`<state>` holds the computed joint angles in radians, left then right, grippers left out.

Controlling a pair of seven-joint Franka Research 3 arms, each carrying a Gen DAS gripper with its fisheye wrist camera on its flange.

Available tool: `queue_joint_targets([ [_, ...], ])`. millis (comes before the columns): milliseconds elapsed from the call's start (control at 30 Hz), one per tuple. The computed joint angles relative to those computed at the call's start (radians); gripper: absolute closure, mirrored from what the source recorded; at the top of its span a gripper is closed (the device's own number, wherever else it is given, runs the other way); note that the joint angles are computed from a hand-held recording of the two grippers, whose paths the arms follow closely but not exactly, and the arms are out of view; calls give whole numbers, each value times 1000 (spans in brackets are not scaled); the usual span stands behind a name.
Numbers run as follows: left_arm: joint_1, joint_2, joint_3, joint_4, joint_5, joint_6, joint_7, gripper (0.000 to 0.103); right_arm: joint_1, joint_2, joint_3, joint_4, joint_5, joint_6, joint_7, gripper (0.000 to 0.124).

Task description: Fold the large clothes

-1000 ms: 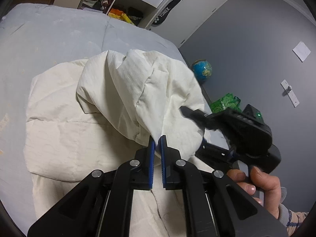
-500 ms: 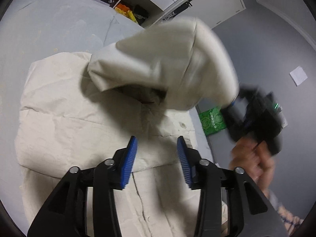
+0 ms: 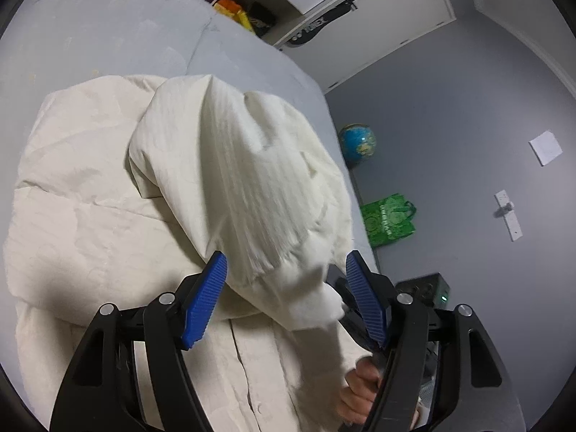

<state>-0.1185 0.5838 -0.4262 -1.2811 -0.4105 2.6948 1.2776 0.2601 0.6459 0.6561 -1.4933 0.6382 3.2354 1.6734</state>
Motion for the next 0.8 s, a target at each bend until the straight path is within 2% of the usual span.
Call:
queue_joint_targets([
  [67,-21,42,20,71,36,-51,-14,65,2,-7,-8,-8,-1,-7,1,116],
  [100,-52,65,55,123,88,-100,-40,78,14,-15,-27,-9,-1,-16,9,116],
  [133,-69,74,75,144,122,-123,-54,86,18,-15,-36,-5,1,-22,11,116],
  [233,-70,79,77,140,141,-167,-72,90,8,-29,-34,-28,13,-31,-1,116],
  [333,-58,82,70,111,132,-217,-78,90,40,-41,-88,-20,19,-89,2,116],
  [433,-79,101,98,121,174,-279,-98,90,106,-60,-186,-28,12,-171,19,116],
  [533,-92,128,107,149,198,-307,-108,89,149,-70,-243,-39,23,-193,27,115],
  [633,-96,149,108,179,207,-321,-117,88,170,-89,-277,-45,29,-220,33,114],
  [667,-96,152,108,183,208,-323,-119,87,181,-97,-296,-44,20,-238,40,110],
  [800,-87,145,101,166,202,-316,-113,87,268,-153,-431,-54,-83,-308,144,102],
])
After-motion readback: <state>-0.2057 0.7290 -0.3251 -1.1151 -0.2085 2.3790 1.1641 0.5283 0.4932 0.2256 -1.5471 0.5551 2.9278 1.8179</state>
